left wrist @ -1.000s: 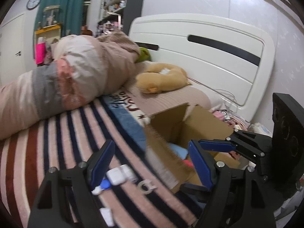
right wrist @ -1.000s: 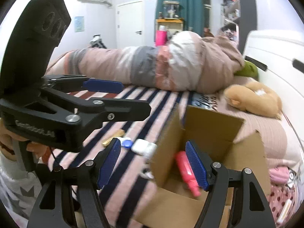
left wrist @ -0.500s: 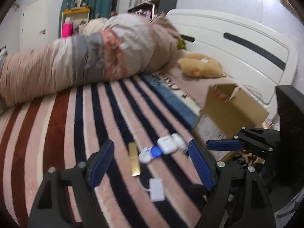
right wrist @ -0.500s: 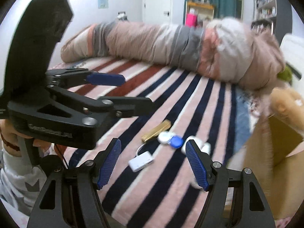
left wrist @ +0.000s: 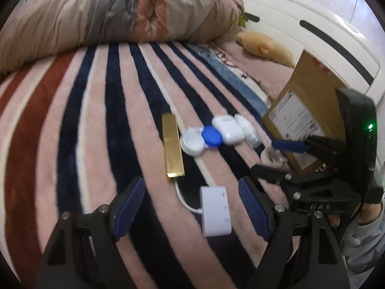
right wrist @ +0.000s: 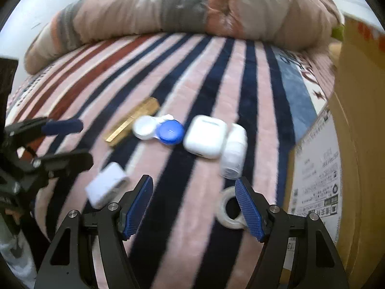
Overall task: Organize rigid objects
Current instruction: 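Move the left gripper to the white USB adapter while the right approaches the tape roll, then close the left gripper on the white adapter while the right grasps the clear tape roll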
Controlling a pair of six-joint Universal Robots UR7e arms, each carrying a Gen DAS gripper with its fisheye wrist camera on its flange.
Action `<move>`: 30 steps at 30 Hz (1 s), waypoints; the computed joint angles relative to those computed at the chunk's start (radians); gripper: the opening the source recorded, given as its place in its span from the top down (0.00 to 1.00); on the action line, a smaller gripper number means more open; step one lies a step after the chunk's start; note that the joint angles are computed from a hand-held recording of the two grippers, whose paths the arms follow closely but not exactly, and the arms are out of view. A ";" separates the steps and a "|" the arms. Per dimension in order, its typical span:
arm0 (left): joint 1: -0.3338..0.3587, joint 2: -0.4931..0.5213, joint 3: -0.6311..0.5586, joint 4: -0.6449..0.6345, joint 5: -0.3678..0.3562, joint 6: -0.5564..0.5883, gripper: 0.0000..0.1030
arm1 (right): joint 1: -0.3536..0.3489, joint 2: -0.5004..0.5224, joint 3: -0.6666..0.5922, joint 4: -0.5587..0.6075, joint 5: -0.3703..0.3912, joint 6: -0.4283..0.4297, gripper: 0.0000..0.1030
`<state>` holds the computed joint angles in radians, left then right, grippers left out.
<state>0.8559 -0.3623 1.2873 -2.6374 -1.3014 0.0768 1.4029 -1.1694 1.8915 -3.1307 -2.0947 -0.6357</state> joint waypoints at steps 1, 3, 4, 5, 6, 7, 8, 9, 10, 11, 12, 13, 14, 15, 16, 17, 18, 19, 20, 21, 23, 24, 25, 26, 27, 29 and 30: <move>0.000 0.006 -0.003 0.012 0.000 0.002 0.25 | 0.000 0.004 -0.001 -0.009 -0.012 -0.011 0.34; -0.003 0.018 -0.013 0.035 0.002 0.009 0.25 | -0.001 0.012 -0.003 -0.024 -0.036 -0.033 0.34; -0.005 0.023 -0.014 0.040 0.005 0.015 0.25 | -0.004 0.013 -0.006 -0.019 -0.039 -0.030 0.35; -0.009 0.028 -0.014 0.037 0.015 0.021 0.25 | -0.008 0.011 -0.006 -0.017 -0.038 -0.026 0.36; -0.012 0.031 -0.013 0.031 0.025 0.026 0.25 | -0.010 0.011 -0.004 -0.025 -0.039 -0.026 0.36; -0.014 0.033 -0.013 0.027 0.030 0.029 0.25 | -0.010 0.007 0.001 -0.035 -0.043 -0.023 0.36; -0.013 0.034 -0.013 0.023 0.030 0.028 0.25 | -0.012 0.003 0.004 -0.040 -0.037 -0.018 0.36; -0.012 0.034 -0.013 0.022 0.029 0.025 0.25 | -0.015 -0.006 0.011 -0.039 -0.021 -0.010 0.36; -0.011 0.035 -0.013 0.020 0.028 0.023 0.25 | -0.017 -0.013 0.013 -0.035 -0.010 -0.005 0.36; -0.011 0.036 -0.012 0.019 0.031 0.026 0.27 | -0.018 -0.016 0.014 -0.035 -0.005 -0.007 0.36; -0.013 0.037 -0.009 0.015 0.038 0.034 0.28 | -0.016 -0.012 0.011 -0.042 -0.014 -0.016 0.36; -0.014 0.035 -0.004 0.012 0.045 0.042 0.33 | -0.013 -0.003 0.008 -0.059 -0.028 -0.028 0.36; -0.016 0.035 -0.001 0.009 0.056 0.047 0.39 | -0.010 0.007 0.006 -0.083 -0.039 -0.043 0.36; -0.017 0.035 0.003 0.006 0.065 0.054 0.41 | -0.008 0.016 0.006 -0.114 -0.046 -0.069 0.36; -0.017 0.034 0.005 0.004 0.068 0.059 0.43 | -0.006 0.021 0.009 -0.135 -0.048 -0.089 0.36; -0.015 0.033 0.004 0.005 0.062 0.059 0.45 | -0.007 0.026 0.004 -0.138 -0.050 -0.102 0.36; -0.014 0.032 0.004 0.008 0.053 0.057 0.47 | -0.007 0.033 -0.011 -0.112 -0.067 -0.097 0.36; -0.012 0.030 0.005 0.011 0.043 0.058 0.51 | -0.005 0.039 -0.032 -0.056 -0.093 -0.075 0.36; -0.011 0.028 0.005 0.014 0.038 0.060 0.53 | -0.008 0.041 -0.052 0.022 -0.115 -0.038 0.36; -0.012 0.027 0.008 0.012 0.039 0.063 0.53 | -0.014 0.036 -0.065 0.086 -0.112 0.001 0.36; -0.012 0.024 0.013 0.009 0.039 0.064 0.55 | -0.022 0.019 -0.060 0.119 -0.086 0.043 0.35; -0.011 0.021 0.016 0.008 0.035 0.061 0.55 | -0.025 0.003 -0.053 0.146 -0.066 0.069 0.34; -0.009 0.017 0.021 0.006 0.028 0.056 0.57 | -0.032 -0.019 -0.043 0.181 -0.029 0.093 0.34; -0.010 0.017 0.023 0.004 0.024 0.053 0.58 | -0.038 -0.034 -0.034 0.201 0.002 0.101 0.34; -0.009 0.013 0.028 0.001 0.018 0.051 0.58 | -0.042 -0.048 -0.023 0.217 0.031 0.097 0.34; -0.005 0.004 0.044 -0.013 0.002 0.046 0.61 | -0.038 -0.055 0.002 0.189 0.027 0.071 0.34; -0.002 0.000 0.050 -0.020 -0.010 0.043 0.61 | -0.036 -0.054 0.014 0.163 0.021 0.055 0.34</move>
